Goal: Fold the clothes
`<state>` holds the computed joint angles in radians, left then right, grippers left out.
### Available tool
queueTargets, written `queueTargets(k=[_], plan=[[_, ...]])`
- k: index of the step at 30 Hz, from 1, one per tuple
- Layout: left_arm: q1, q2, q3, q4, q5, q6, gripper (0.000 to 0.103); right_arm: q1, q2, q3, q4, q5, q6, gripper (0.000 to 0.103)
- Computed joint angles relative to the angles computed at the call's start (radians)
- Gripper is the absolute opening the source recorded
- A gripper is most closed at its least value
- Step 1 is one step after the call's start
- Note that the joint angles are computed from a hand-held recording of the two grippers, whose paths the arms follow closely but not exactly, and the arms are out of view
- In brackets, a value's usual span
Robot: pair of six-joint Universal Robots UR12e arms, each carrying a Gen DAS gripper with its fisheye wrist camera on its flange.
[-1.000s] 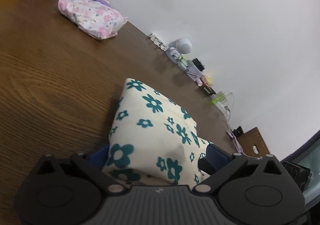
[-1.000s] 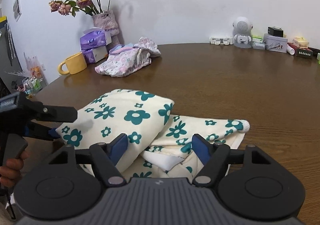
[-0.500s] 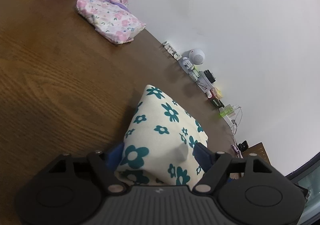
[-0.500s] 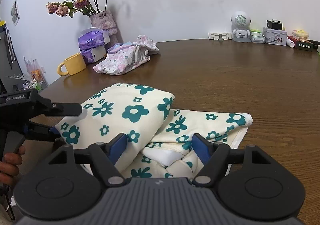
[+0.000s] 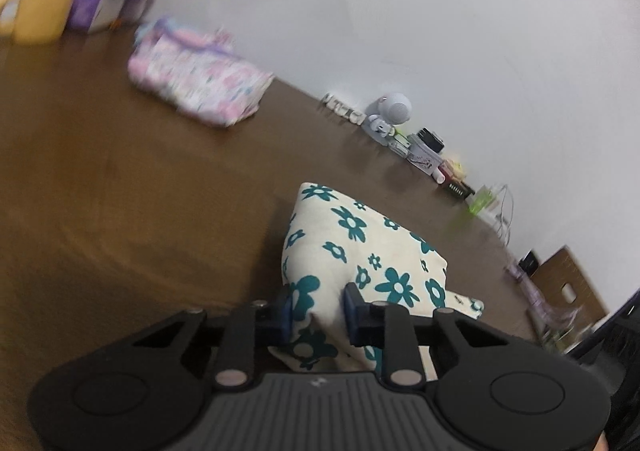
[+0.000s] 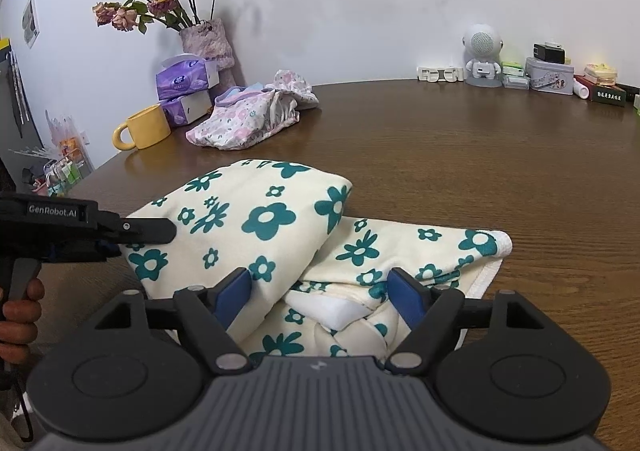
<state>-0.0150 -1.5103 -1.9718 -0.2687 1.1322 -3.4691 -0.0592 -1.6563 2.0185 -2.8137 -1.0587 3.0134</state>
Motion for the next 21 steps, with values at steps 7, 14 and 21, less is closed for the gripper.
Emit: queueTargets(k=[7, 14, 21], plan=[[-0.038, 0.008, 0.011, 0.03, 0.103, 0.138, 0.022, -0.003, 0.0, 0.001, -0.017, 0.013, 0.019, 0.076], [-0.095, 0.008, 0.023, 0.095, 0.266, 0.309, 0.022, -0.006, -0.003, 0.0, -0.026, -0.006, 0.01, 0.076], [-0.166, -0.007, 0.029, 0.186, 0.376, 0.523, 0.022, 0.017, 0.005, -0.018, -0.008, -0.025, -0.103, 0.037]])
